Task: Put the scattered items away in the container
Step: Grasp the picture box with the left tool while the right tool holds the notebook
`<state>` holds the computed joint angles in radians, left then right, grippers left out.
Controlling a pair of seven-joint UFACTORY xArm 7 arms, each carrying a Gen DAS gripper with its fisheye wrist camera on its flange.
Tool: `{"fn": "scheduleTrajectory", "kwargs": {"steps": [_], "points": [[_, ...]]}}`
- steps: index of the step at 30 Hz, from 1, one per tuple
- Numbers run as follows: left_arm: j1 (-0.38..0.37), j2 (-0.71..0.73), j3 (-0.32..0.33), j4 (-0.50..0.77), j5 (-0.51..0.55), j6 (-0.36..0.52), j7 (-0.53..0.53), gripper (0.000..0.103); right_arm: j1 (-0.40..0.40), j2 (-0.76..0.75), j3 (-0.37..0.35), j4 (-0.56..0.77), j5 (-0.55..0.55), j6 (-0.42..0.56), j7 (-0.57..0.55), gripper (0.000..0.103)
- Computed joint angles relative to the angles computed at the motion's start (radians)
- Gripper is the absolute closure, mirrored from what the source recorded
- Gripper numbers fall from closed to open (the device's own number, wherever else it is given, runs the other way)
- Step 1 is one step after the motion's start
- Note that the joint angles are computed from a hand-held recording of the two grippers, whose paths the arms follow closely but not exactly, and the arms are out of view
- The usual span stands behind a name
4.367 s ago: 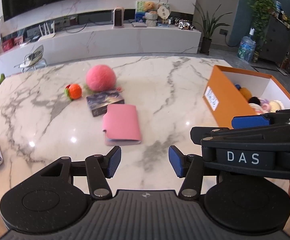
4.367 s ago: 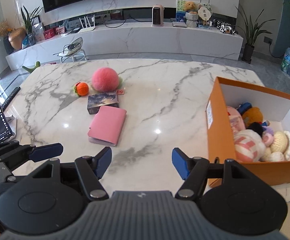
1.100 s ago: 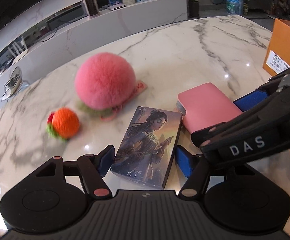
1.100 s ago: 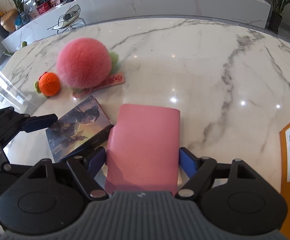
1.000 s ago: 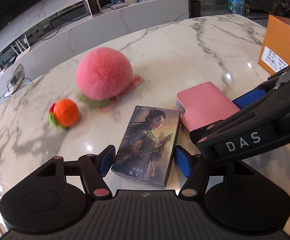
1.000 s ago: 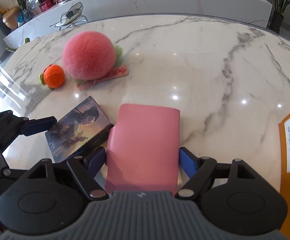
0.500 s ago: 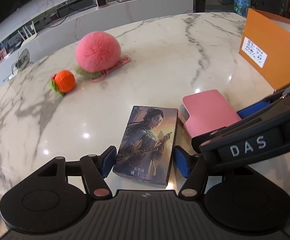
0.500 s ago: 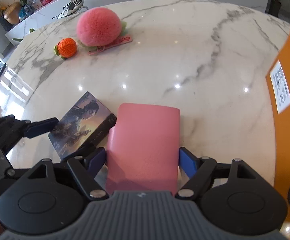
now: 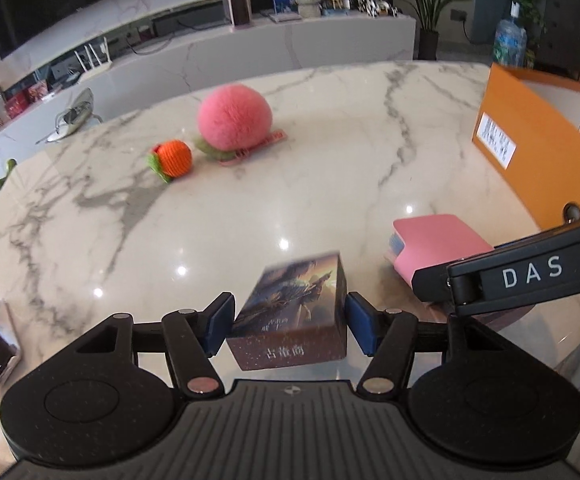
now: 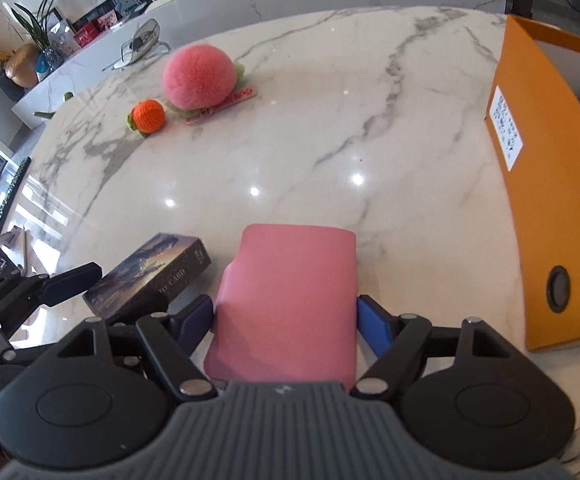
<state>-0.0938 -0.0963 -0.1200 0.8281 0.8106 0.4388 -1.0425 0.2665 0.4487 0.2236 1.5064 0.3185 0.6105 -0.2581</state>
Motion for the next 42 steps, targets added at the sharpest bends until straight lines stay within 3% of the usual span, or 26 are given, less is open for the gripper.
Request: {"fn": "scheduleTrajectory", "kwargs": {"steps": [1, 2, 4, 10, 13, 15, 17, 18, 22, 30, 34, 37, 42], "points": [[-0.014, -0.017, 0.019, -0.016, -0.006, -0.034, 0.007, 0.070, -0.008, -0.015, 0.006, -0.018, 0.014, -0.012, -0.010, 0.024], [0.003, -0.031, -0.005, -0.018, 0.011, -0.027, -0.013, 0.091, -0.015, -0.029, 0.012, -0.036, 0.029, -0.024, -0.022, 0.024], [0.004, -0.048, -0.027, -0.009, 0.030, 0.027, -0.041, 0.090, -0.026, -0.060, 0.018, -0.074, 0.055, -0.045, -0.041, 0.024], [0.003, -0.065, -0.028, -0.045, -0.033, 0.028, -0.036, 0.090, -0.023, -0.106, 0.007, -0.156, 0.084, -0.096, -0.065, 0.024], [0.013, -0.085, -0.039, -0.073, -0.019, 0.026, -0.074, 0.074, -0.035, -0.111, 0.010, -0.177, 0.102, -0.091, -0.065, 0.024], [0.020, -0.095, -0.044, -0.088, -0.013, 0.015, -0.096, 0.051, -0.041, -0.114, 0.014, -0.189, 0.119, -0.094, -0.078, 0.024], [0.030, -0.105, -0.052, -0.105, 0.005, 0.000, -0.122, 0.035, -0.038, -0.114, 0.014, -0.198, 0.119, -0.103, -0.087, 0.024], [0.034, -0.109, -0.058, -0.112, 0.015, -0.001, -0.137, 0.032, -0.037, -0.113, 0.017, -0.202, 0.120, -0.108, -0.095, 0.024], [0.039, -0.105, -0.063, -0.128, 0.010, 0.016, -0.155, 0.027, -0.033, -0.105, 0.023, -0.210, 0.122, -0.105, -0.118, 0.024], [0.042, -0.065, -0.021, -0.124, -0.102, -0.009, -0.144, 0.022, -0.008, -0.079, 0.015, -0.194, 0.073, -0.121, -0.128, 0.024], [0.043, -0.036, 0.011, -0.118, -0.205, -0.067, -0.096, 0.021, 0.009, -0.054, 0.002, -0.168, 0.023, -0.112, -0.089, 0.024], [0.046, -0.002, 0.022, -0.087, -0.265, -0.067, -0.069, 0.017, 0.015, -0.040, -0.003, -0.151, -0.009, -0.113, -0.069, 0.030], [0.031, 0.057, 0.039, -0.034, -0.319, -0.066, 0.001, 0.017, 0.017, -0.026, 0.002, -0.126, -0.039, -0.114, -0.071, 0.030]]}}
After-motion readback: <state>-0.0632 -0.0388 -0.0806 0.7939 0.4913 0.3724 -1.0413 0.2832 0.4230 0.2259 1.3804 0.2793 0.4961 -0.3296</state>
